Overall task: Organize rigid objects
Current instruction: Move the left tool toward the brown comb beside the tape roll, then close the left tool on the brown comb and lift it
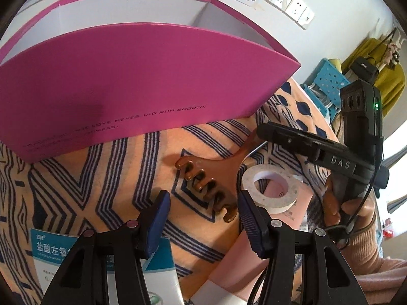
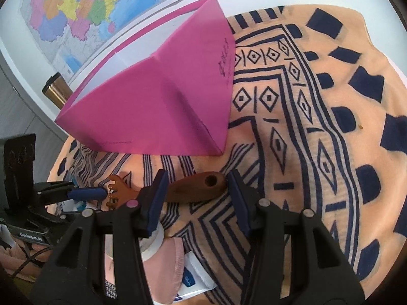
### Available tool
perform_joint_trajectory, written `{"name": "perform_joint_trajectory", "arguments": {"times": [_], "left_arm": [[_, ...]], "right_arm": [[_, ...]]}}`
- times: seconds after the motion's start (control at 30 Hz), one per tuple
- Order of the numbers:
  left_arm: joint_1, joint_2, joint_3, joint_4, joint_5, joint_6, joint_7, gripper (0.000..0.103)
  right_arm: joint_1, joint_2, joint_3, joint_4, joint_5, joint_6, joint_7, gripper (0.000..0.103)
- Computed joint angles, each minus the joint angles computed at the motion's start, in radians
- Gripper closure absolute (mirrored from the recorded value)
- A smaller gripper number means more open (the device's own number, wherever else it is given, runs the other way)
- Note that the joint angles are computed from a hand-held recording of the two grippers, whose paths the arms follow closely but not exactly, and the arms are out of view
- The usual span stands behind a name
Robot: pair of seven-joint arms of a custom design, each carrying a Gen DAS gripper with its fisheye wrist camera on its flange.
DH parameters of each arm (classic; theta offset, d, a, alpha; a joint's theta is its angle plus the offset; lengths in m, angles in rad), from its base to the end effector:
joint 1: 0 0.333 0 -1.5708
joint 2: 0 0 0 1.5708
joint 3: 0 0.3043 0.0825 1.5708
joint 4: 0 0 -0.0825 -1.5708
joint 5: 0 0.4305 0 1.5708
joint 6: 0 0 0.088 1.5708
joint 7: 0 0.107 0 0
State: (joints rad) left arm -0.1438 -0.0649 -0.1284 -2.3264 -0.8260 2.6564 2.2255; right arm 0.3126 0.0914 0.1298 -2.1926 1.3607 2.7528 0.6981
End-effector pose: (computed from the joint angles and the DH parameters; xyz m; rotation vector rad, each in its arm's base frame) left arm 0.5484 -0.1318 0.3594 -1.8085 2.3554 -0.9608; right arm 0.5551 0.2184 0.3291 -1.7188 1.5213 0.1283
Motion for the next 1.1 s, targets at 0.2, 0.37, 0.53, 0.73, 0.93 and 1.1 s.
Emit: {"name": "perform_joint_trajectory", "arguments": {"times": [0.2,0.37,0.53,0.73,0.93,1.1], "left_arm": [[-0.001,0.02,-0.01,0.024,0.006,-0.018,-0.007,0.065],[-0.001,0.035,-0.021,0.037,0.015,-0.012,-0.035,0.067],[0.002,0.05,-0.029,0.05,0.02,-0.007,-0.035,0.071],[0.015,0.055,-0.03,0.055,-0.017,-0.023,-0.008,0.072],[0.025,0.046,-0.026,0.052,-0.034,-0.045,0.009,0.073],[0.021,0.014,-0.018,0.04,-0.06,-0.06,0.043,0.075]], "right_arm": [[-0.003,-0.01,-0.002,-0.008,0.02,-0.028,0.0,0.052],[0.004,-0.017,-0.002,-0.014,0.022,-0.027,0.002,0.051],[0.013,-0.025,0.001,-0.018,0.039,-0.028,-0.011,0.058],[0.017,-0.021,-0.001,-0.017,0.055,-0.028,-0.012,0.058],[0.02,-0.033,-0.001,-0.025,0.07,-0.017,-0.028,0.058],[0.028,-0.064,-0.005,-0.042,0.106,-0.001,-0.052,0.058]]}}
